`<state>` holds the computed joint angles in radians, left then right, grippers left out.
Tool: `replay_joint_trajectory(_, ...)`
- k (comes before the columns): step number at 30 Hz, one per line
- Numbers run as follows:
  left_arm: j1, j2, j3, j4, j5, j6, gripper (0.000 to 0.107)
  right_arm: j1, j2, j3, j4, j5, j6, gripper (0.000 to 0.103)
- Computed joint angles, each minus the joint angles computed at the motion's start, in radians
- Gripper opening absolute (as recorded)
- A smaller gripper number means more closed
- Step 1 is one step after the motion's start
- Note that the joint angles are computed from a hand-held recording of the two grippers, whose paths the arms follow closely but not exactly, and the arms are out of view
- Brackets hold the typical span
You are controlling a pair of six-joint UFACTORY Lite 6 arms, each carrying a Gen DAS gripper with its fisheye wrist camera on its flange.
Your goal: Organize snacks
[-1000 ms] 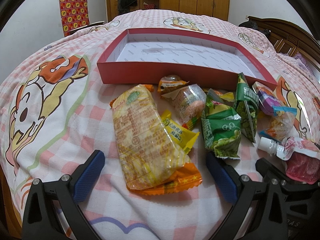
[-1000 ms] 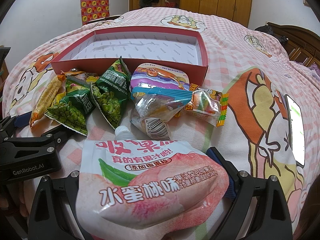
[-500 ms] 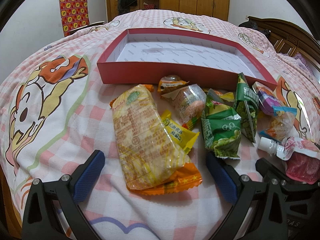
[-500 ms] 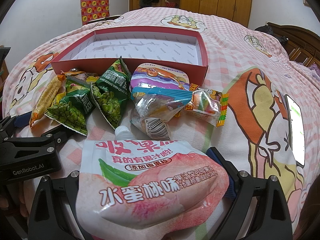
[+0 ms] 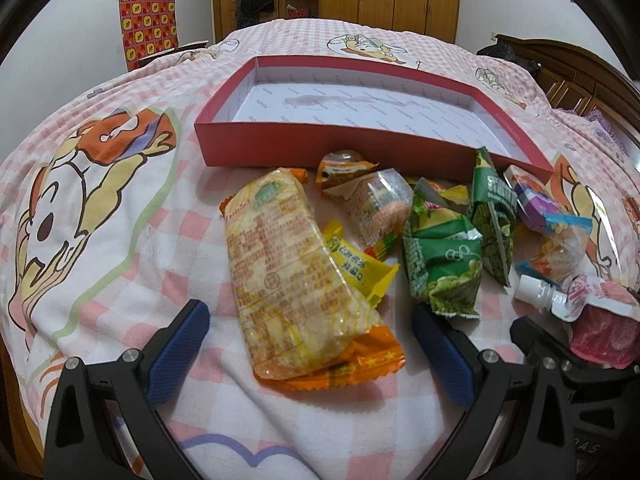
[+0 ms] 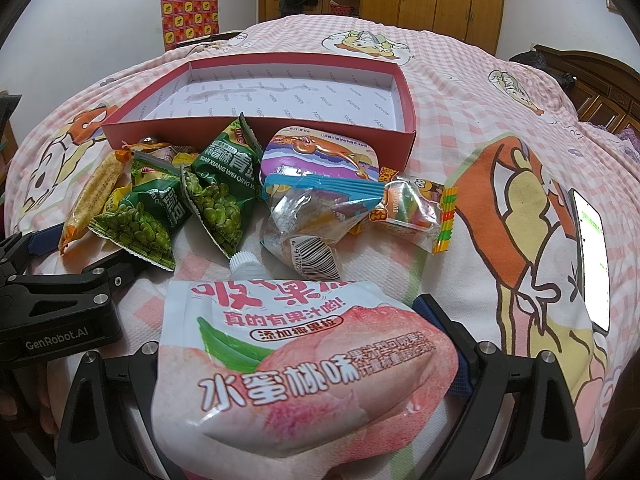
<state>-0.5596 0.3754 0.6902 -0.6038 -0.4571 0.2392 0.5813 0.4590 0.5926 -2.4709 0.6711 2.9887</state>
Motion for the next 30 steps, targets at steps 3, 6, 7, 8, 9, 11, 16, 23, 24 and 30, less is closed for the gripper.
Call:
replay_joint_trajectory(3,0.025,0.005,-0.01,0.059,-0.009,-0.038,0.103,0.0,0.0,0.0,0.0,0.0,0.0,0.096)
replay_joint_trajectory(6,0.027,0.006,-0.011,0.056,-0.011,-0.032,0.103,0.004,-0.003,-0.003,0.0,0.0,0.004,0.096)
replay_joint_trajectory(7,0.029,0.004,-0.012,0.064,-0.011,-0.04,0.103,0.009,-0.004,-0.003,0.006,0.0,0.003,0.096)
replay_joint_trajectory(8,0.028,0.005,-0.012,0.066,-0.011,-0.043,0.103,0.012,-0.006,-0.004,0.007,-0.001,0.005,0.096)
replay_joint_trajectory(9,0.029,0.0,-0.016,0.074,-0.009,-0.051,0.103,0.016,-0.008,-0.005,0.008,-0.001,0.007,0.096)
replay_joint_trajectory(11,0.031,-0.012,-0.026,0.087,-0.007,-0.063,0.103,0.022,-0.015,-0.009,0.001,-0.004,0.018,0.096)
replay_joint_trajectory(16,0.031,-0.055,-0.054,0.103,0.002,-0.08,0.102,-0.031,-0.064,-0.042,-0.112,-0.025,0.067,0.096)
replay_joint_trajectory(23,0.055,-0.153,-0.113,0.161,-0.003,-0.135,0.102,-0.017,-0.14,-0.092,-0.205,-0.033,0.122,0.096)
replay_joint_trajectory(24,0.058,-0.17,-0.12,0.156,-0.002,-0.128,0.102,-0.017,-0.151,-0.098,-0.219,-0.035,0.134,0.096)
replay_joint_trajectory(30,0.102,-0.228,-0.115,0.12,0.055,-0.054,0.101,-0.008,-0.231,-0.135,-0.217,-0.052,0.119,0.096)
